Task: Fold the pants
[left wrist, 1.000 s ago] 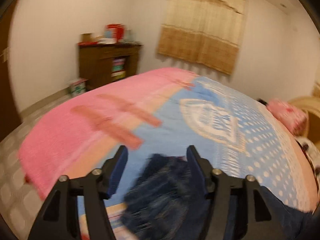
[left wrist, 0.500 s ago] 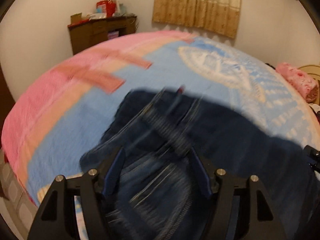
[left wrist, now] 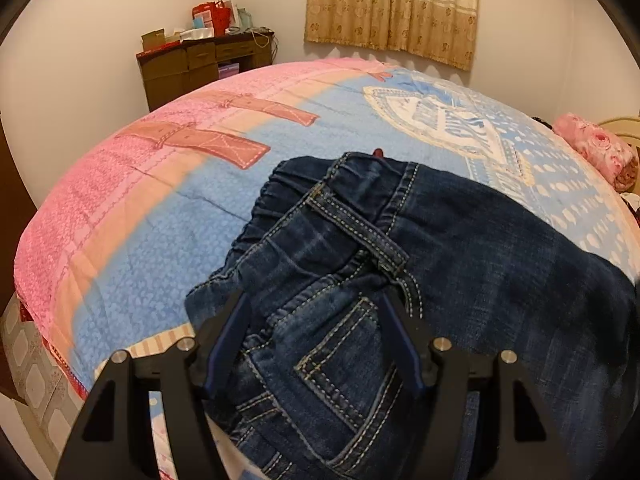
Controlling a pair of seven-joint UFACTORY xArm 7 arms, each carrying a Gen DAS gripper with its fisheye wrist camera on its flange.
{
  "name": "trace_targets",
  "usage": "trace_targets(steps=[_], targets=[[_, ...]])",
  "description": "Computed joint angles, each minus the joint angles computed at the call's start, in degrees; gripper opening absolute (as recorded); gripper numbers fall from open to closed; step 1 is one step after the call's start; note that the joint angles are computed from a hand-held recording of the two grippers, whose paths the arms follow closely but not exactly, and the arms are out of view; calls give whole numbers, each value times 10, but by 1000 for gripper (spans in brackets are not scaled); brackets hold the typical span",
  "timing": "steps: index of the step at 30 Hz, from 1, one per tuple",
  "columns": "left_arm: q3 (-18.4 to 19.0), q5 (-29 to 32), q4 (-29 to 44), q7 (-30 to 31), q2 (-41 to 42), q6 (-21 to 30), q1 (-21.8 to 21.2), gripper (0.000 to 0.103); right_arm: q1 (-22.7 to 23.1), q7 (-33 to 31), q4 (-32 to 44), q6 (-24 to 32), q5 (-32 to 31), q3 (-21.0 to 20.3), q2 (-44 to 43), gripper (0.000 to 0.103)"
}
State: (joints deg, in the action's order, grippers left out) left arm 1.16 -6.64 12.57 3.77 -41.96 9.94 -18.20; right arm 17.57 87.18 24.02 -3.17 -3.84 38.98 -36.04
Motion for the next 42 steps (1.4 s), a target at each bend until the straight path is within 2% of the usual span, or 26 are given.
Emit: trace_targets(steps=[2,4,6,7,8,9,11,12,13,14,17,20,21,22,24,26,29,31,33,35,37,38,39,40,42], targets=[[-1,-1,4,-3,4,3,0,69,-1,-6,-2,-37,3,-19,23,48],[-3,-1,9,-6,8,7,1,69,36,-42,16,-29,-1,-69,67,48],[1,-3,10,-4,10,7,-2,69,137,-96,30,-29,0,-164,108,48],[3,-4,9,-2,11,3,-4,69,173,-132,39,-13,12,-191,113,48],[-1,-3,8,-3,14,-2,-2,70,186,-144,49,12,2,-202,113,48],[-11,1,7,-8,16,-6,5,70,174,-132,62,42,-22,-195,109,48],[-33,10,6,-23,16,-9,20,71,125,-140,79,72,0,-154,111,48],[-35,14,6,-25,15,-7,21,71,112,-140,89,81,-1,-146,123,45],[-30,16,6,-24,14,-5,18,71,106,-148,99,85,-5,-145,138,41],[-21,16,6,-19,13,-3,12,71,93,-149,109,91,-12,-136,150,29],[-2,11,6,-7,13,-2,-1,71,42,-109,115,109,-45,-96,139,13],[-11,15,4,-7,12,-5,8,72,-21,-29,60,77,-61,-46,41,9],[-16,18,3,-8,9,-3,13,72,-34,-13,48,81,-59,-35,11,7],[-15,20,1,-6,5,1,14,72,-46,-1,44,109,-60,-21,-22,7],[-15,23,-3,-4,-6,11,18,73,-60,4,53,201,-63,1,-87,7],[-14,25,-10,-2,-22,23,21,74,-55,26,57,230,-82,-4,-113,7],[-22,31,-22,0,-39,25,29,74,-43,14,67,219,-97,-8,-115,7],[-27,33,-22,-4,-39,24,32,74,-52,-1,96,218,-111,8,-78,7],[-31,36,-21,-8,-37,26,34,74,-58,-14,111,184,-122,20,-25,7],[-21,36,-18,-1,-37,31,28,74,-62,-14,123,182,-124,29,30,7],[-10,32,-17,7,-39,38,22,74,-53,1,117,183,-116,18,81,7],[-4,31,-16,13,-41,43,20,74,-39,3,104,160,-104,3,104,6],[-1,29,-17,17,-45,47,19,74,-49,28,85,120,-116,10,103,6],[1,28,-18,22,-48,51,18,74,-38,32,75,103,-124,0,98,6],[-2,28,-20,29,-55,60,22,74,31,-3,66,109,-95,-57,98,6]])
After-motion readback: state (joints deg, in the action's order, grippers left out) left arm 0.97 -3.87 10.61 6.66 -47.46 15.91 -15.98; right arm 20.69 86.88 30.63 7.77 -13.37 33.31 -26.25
